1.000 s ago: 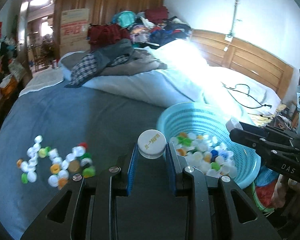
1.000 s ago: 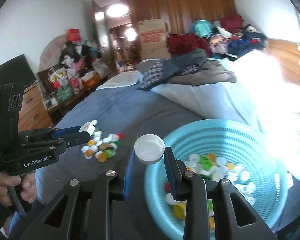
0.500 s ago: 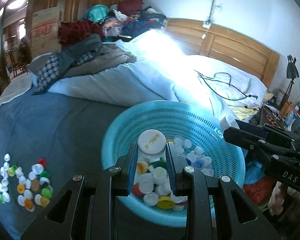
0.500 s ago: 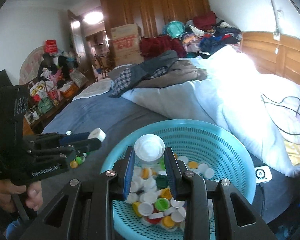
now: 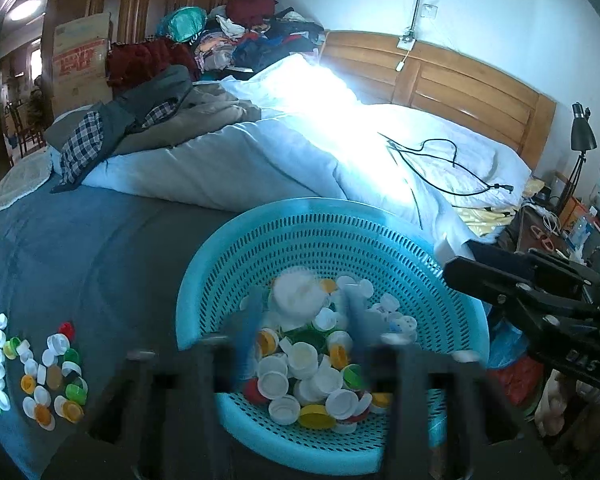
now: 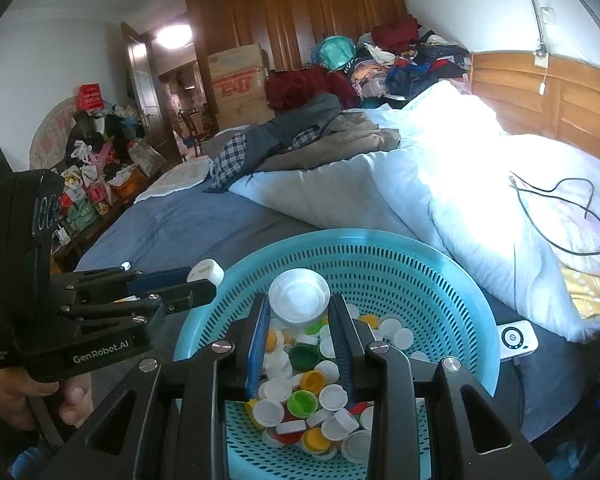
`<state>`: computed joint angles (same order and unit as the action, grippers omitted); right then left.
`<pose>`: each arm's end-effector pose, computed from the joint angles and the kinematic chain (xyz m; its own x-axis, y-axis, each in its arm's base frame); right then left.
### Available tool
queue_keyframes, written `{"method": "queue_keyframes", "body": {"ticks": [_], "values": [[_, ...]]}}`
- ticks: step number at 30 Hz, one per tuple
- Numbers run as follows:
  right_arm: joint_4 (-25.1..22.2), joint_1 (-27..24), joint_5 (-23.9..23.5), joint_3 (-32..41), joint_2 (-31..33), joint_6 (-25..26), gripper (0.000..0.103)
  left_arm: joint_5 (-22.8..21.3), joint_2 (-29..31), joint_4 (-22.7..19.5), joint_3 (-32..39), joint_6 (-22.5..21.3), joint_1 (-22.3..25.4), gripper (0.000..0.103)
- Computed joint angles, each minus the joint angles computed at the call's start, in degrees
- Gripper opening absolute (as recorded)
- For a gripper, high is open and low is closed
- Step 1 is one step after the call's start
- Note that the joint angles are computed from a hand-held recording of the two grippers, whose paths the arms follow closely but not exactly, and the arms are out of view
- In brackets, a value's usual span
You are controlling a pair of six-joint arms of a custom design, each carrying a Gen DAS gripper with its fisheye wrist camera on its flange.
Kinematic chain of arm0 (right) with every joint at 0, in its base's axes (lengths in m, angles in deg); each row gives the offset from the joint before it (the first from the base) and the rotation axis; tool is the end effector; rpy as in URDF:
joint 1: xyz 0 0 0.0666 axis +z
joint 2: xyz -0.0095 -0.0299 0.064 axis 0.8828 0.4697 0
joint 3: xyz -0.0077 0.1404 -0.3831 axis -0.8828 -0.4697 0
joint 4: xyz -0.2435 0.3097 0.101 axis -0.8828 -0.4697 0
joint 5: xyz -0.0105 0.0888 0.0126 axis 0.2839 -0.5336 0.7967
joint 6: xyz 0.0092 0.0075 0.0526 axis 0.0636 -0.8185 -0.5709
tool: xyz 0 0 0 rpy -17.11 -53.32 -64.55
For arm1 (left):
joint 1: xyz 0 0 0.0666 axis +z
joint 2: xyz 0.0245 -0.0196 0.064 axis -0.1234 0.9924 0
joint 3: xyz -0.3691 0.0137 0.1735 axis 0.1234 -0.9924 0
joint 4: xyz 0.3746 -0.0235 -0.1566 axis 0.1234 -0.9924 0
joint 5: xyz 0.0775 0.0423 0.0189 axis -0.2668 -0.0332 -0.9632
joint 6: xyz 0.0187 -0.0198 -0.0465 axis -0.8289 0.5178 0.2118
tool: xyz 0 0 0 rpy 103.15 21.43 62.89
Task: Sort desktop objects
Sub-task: 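Carry both white caps over the blue basket and open both grippers, then move both grippers back toward the cap pile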
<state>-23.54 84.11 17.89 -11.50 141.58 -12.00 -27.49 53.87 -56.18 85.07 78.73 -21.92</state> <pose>0.3391 0.1383 0.5344 -0.5779 -0.0406 -0.8151 -0.2943 0.9419 0.1618 0.4104 -0.1159 0.5134 -0.6350 0.1517 -0.7575 0.3758 0.9174 -0.1312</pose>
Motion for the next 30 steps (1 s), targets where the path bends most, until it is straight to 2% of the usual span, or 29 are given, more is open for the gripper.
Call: {"method": "queue_keyframes", "body": {"ticks": [1,3,8,13,16,19,25,27,30], "values": [[0.2,-0.1,0.0,0.0,-0.1,-0.3,0.053,-0.7,-0.7,1.1,-0.7,0.3,0.1,0.062],[0.5,0.0,0.3,-0.1,-0.3,-0.5,0.059,-0.3,-1.0,1.4,-1.1,0.2,0.4,0.062],[0.9,1.4,0.4,-0.4,-0.2,-0.7,0.059,-0.1,-2.3,1.1,-3.4,-0.7,3.1,0.062],[1.6,5.6,-0.3,-1.5,0.5,-1.3,0.06,2.0,-4.3,-0.1,-8.3,-2.4,10.5,0.062],[2.3,9.0,-0.2,-2.1,1.4,-1.6,0.06,3.0,-5.8,0.0,-12.1,-4.3,17.6,0.062],[3.0,13.1,-0.2,-2.8,2.5,-1.6,0.06,3.4,-6.0,0.3,-15.4,-6.8,28.3,0.062],[3.0,19.6,-1.0,-3.3,6.6,-1.2,0.063,5.0,-0.8,1.5,-15.9,-7.9,48.4,0.061],[2.9,20.9,-1.4,-2.9,8.6,-1.5,0.063,5.1,0.8,2.0,-16.2,-9.1,51.9,0.061],[2.9,22.8,-1.7,-1.6,11.4,-1.6,0.063,5.7,4.3,1.7,-15.1,-11.0,54.4,0.059]]}}
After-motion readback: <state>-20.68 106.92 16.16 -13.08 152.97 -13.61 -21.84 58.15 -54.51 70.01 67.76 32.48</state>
